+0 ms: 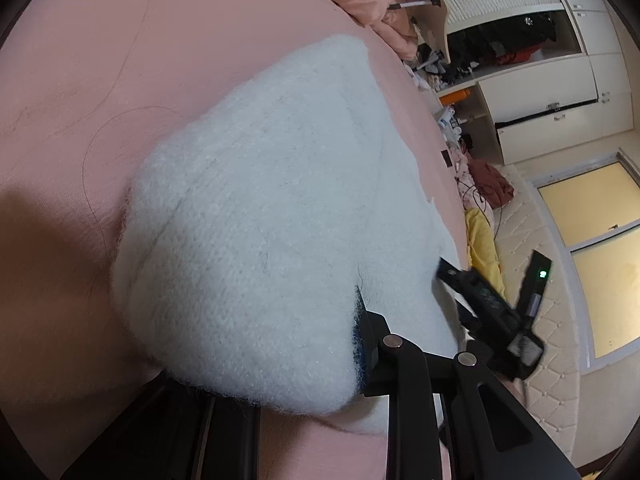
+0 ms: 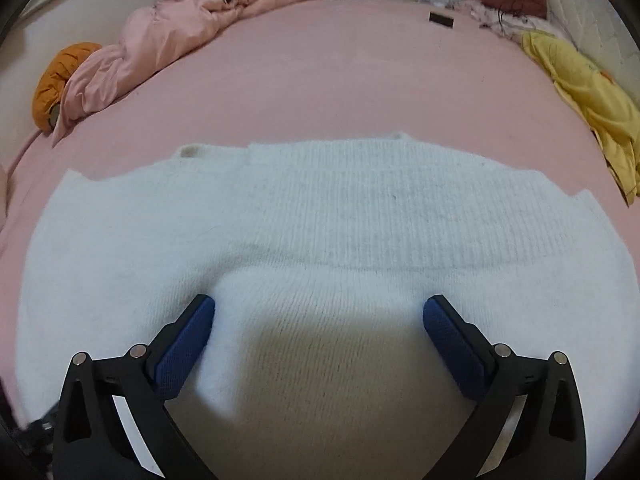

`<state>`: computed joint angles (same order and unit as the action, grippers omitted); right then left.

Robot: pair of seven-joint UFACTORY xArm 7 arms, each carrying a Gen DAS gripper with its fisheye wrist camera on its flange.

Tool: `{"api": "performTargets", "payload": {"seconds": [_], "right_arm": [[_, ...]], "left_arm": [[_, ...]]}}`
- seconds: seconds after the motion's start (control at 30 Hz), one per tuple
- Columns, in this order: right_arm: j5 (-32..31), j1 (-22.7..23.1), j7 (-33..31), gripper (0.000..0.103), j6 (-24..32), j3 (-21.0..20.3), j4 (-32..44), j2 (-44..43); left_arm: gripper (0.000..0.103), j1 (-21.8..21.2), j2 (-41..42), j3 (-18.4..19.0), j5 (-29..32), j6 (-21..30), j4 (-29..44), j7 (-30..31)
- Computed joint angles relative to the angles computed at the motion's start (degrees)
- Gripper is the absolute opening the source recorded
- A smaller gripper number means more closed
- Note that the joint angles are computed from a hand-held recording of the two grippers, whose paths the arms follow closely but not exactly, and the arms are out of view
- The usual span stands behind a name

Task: Fold clothes

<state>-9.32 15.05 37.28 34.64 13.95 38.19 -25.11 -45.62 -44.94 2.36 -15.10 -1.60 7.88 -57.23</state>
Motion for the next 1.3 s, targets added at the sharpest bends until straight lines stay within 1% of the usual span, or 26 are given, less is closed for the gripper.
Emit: {"api": "performTargets", "payload": {"seconds": [0.03, 0.07, 0.1, 0.2, 0.23, 0.3, 0.33, 0.37, 0.4, 0.43, 0.53, 0.57, 0.6, 0.63, 0.67, 0.73, 0.8, 0.83, 0.87, 0.93, 0.97, 1.03, 1.1, 1.2, 1.23, 1.3], "right_arm": [[-1.0, 1.2, 2.0, 0.102, 0.0, -0.4, -1.5, -3.4], [-2.9, 0.0, 4.6, 0.102, -2.4, 1.5, -4.9, -8.7], [-2.4, -0.7, 5.2, 0.102, -2.7, 3.1, -6.3, -12.0], [-0.9, 0.5, 6.3, 0.102, -0.1, 3.3, -12.6, -18.1], [-0.6, 0.9, 6.7, 0.102, 0.7, 3.5, -14.3, -19.8], [-2.1, -0.1, 6.6, 0.103, -0.5, 4.7, -14.5, -18.7], [-2.6, -0.5, 6.6, 0.103, -0.7, 5.1, -14.3, -18.1], [-2.0, -0.2, 6.5, 0.103, 0.9, 4.7, -13.0, -17.5], [-0.2, -0.9, 5.7, 0.101, 1.9, 5.3, -12.1, -17.9], [-0.7, 0.6, 7.2, 0.098, 2.2, 4.1, -12.7, -20.7], [-2.7, 0.0, 10.4, 0.097, 7.9, 7.3, -15.4, -29.7], [-0.9, 0.4, 8.4, 0.098, 9.3, 6.1, -17.3, -29.5], [-1.4, 2.4, 6.9, 0.102, 8.3, 3.7, -19.1, -30.1], [-2.2, 4.2, 5.6, 0.102, 7.2, 1.5, -20.8, -30.5], [-1.0, 3.6, 3.1, 0.102, 8.1, 1.7, -20.0, -30.3], [1.1, 3.7, 2.1, 0.101, 10.4, 0.9, -19.0, -32.0], [0.5, 3.7, 2.6, 0.101, 14.0, 2.3, -21.2, -39.1], [-0.3, 4.4, 2.8, 0.101, 16.1, 2.1, -21.9, -41.8], [0.8, 4.0, 0.7, 0.101, 16.8, 1.1, -22.7, -42.1], [1.7, 4.3, -0.4, 0.101, 16.2, 0.6, -23.8, -44.0], [2.2, 4.4, -0.7, 0.101, 16.0, 0.5, -24.2, -45.1], [2.3, 4.3, 1.3, 0.101, 16.6, 1.6, -24.2, -48.7], [3.2, 3.1, 0.7, 0.101, 16.8, 2.5, -23.8, -46.5], [3.3, 2.1, 1.2, 0.103, 17.3, 3.3, -22.7, -42.6], [3.6, 1.2, 2.3, 0.103, 17.1, 3.5, -20.7, -40.9], [3.6, 2.5, 3.6, 0.102, 12.8, 1.8, -19.7, -40.4]], "left_arm": [[0.022, -0.4, 0.1, 0.5, -0.1, -0.6, -0.1, 0.1], [0.022, -0.6, 0.2, 0.8, 0.0, -0.8, -0.2, 0.3], [0.022, -0.3, 0.1, 0.2, 0.1, -0.7, -0.3, 0.0], [0.022, 1.4, 0.0, -2.1, 0.6, -0.1, -0.3, -1.0], [0.022, 1.6, 0.2, -2.3, 0.7, -0.1, -0.2, -1.1], [0.022, 1.9, 0.1, -2.6, 1.1, 0.5, 0.0, -1.2], [0.022, 1.3, 0.0, -1.7, 0.9, 0.4, -0.1, -1.0], [0.022, 0.6, 0.0, -0.8, 0.8, 0.2, -0.2, -0.8], [0.022, -0.5, -0.2, 0.6, 0.5, -0.4, -0.6, -0.3], [0.022, -0.9, -0.2, 1.1, 0.4, -0.7, -0.7, -0.2], [0.022, -0.3, -0.8, 0.3, 0.5, -0.1, -1.0, -0.4], [0.022, 0.4, -0.7, -0.6, 0.6, 0.1, -0.9, -0.7], [0.022, 1.2, -0.8, -1.6, 0.8, 0.6, -0.7, -0.9], [0.022, 1.4, -0.8, -1.9, 0.9, 0.8, -0.6, -1.0], [0.022, 1.6, -0.7, -2.1, 1.0, 1.1, -0.5, -1.1], [0.022, 0.4, -0.9, -0.5, 0.5, 0.8, -0.7, -0.7], [0.022, -0.3, -1.1, 0.5, 0.2, 0.7, -0.8, -0.4], [0.022, 0.0, -1.2, 0.0, 0.2, 0.8, -0.9, -0.5], [0.022, 0.4, -1.2, -0.6, 0.2, 0.9, -0.9, -0.7], [0.022, 2.1, -1.2, -2.9, 0.5, 1.7, -0.6, -1.7], [0.022, 2.1, -1.3, -2.9, 0.4, 1.9, -0.6, -1.8], [0.022, 1.2, -1.0, -1.9, 0.1, 1.3, -0.6, -1.8], [0.022, 1.2, -0.7, -2.2, 0.2, 1.0, -0.5, -1.9], [0.022, 3.1, -0.1, -5.1, 0.8, 1.2, 0.0, -3.2], [0.022, 3.3, 0.0, -5.5, 1.0, 1.1, 0.0, -3.5], [0.022, 3.0, 0.1, -5.1, 1.3, 0.6, -0.1, -3.6]]}}
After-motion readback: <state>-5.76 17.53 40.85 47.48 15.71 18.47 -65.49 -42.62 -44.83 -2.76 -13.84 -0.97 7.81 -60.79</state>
